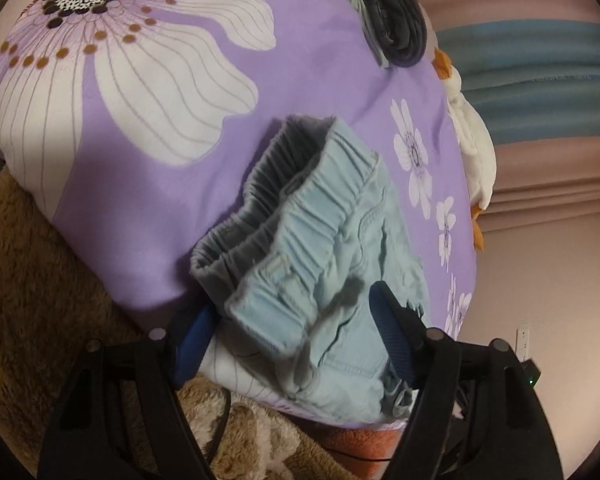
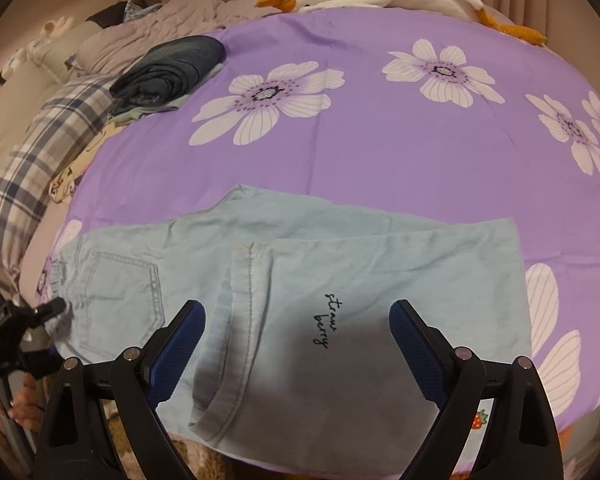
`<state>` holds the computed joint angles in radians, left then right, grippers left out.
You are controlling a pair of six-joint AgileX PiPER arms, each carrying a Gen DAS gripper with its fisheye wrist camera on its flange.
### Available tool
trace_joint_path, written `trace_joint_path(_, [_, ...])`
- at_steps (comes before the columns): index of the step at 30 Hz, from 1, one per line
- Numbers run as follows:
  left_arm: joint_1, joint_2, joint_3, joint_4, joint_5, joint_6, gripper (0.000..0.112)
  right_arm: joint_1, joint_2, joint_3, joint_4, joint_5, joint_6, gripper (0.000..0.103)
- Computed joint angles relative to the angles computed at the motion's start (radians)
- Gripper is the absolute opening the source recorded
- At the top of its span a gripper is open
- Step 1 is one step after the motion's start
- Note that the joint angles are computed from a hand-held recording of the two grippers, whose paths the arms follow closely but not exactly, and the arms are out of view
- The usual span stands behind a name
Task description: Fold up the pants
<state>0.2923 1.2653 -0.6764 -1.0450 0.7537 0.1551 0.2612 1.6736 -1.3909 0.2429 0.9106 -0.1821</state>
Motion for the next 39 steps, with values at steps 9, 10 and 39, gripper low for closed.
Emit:
trace_joint_path(9, [-0.194, 0.021, -0.054, 0.264, -0.212, -0.243, 0.043, -0.026, 0.002, 0.015, 0.032, 0.005, 0.000, 0.093])
trace_joint_path(10, [-0.212, 0.020, -0.069, 0.330, -0.211, -0.303, 0.041, -0.031, 0.002, 0.016, 0.036, 0.006, -0.001, 0.093])
trace_joint_path(39, [-0.601, 0.105, -0.500, 0.783, -0.176, -0.567, 0.026, -0.220, -0.088, 0.099, 0.070, -0.049, 0.027, 0.093])
